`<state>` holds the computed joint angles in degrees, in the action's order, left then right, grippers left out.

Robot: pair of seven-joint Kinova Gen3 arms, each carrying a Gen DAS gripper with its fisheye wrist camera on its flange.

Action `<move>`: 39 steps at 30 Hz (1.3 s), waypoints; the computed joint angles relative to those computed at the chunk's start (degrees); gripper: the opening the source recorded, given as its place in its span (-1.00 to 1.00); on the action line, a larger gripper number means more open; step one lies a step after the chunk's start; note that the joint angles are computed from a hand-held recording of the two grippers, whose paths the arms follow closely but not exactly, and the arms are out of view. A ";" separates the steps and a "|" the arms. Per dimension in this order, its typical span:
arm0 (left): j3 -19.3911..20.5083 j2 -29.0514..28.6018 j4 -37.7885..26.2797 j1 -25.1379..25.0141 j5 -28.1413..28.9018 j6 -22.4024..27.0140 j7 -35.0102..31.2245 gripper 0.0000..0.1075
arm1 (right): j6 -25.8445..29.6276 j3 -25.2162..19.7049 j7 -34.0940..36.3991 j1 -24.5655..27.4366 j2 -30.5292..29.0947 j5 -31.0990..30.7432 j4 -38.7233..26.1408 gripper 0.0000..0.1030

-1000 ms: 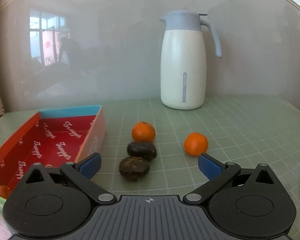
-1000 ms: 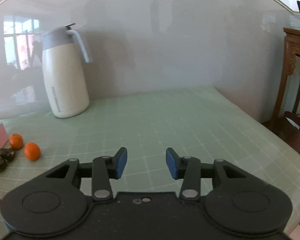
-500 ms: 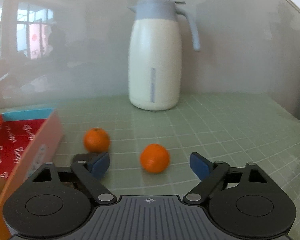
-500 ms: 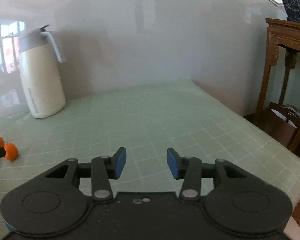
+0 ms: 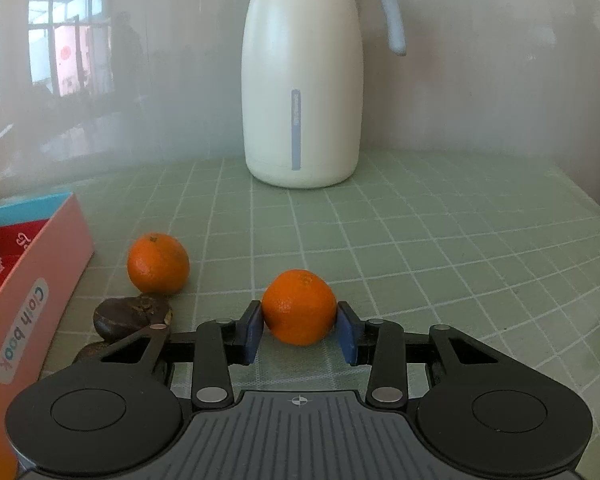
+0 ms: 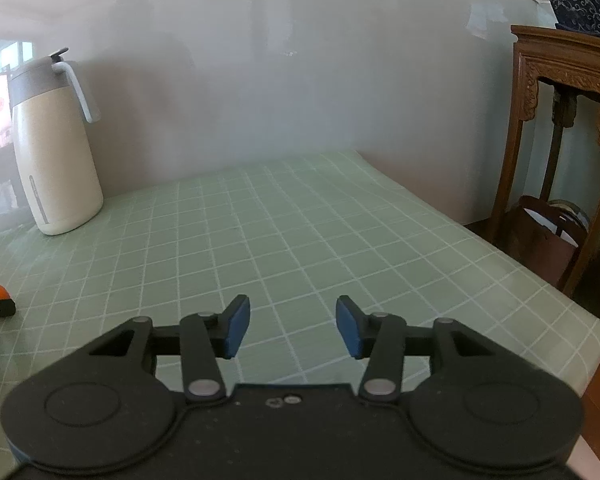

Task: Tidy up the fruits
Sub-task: 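Close the left gripper on the mandarin and lift it, then carry the mandarin into the red box and open the left gripper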

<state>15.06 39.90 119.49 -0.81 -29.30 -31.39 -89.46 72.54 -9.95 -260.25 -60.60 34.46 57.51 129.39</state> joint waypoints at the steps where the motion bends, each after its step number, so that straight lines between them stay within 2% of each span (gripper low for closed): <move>1: -0.09 -0.23 0.49 -0.09 -0.12 -0.70 -0.25 -0.27 | -0.12 0.04 -0.05 0.13 -0.13 0.10 0.21 -0.09; 4: -0.30 -0.99 1.84 -0.75 -1.10 -2.60 -0.61 -0.27 | 0.04 0.06 -0.02 0.22 -0.16 0.13 0.01 -0.09; 12: 0.00 -3.79 5.15 -5.77 -8.08 -5.81 2.51 -0.27 | -0.59 0.45 3.44 2.04 -0.61 1.15 -1.52 -0.09; 26: -3.15 -5.66 4.28 -14.05 -19.05 -10.06 11.78 -0.27 | -0.25 2.34 12.94 3.88 0.59 5.40 -9.66 -0.09; 33: -5.83 -5.51 2.27 -16.20 -20.55 -10.53 14.53 -0.27 | -0.75 3.70 17.99 4.06 2.11 8.42 -14.73 -0.09; 39: -7.12 -4.28 -0.83 -18.13 -21.05 -8.71 16.87 -0.27 | -1.80 4.74 21.15 4.05 3.14 9.98 -17.77 -0.09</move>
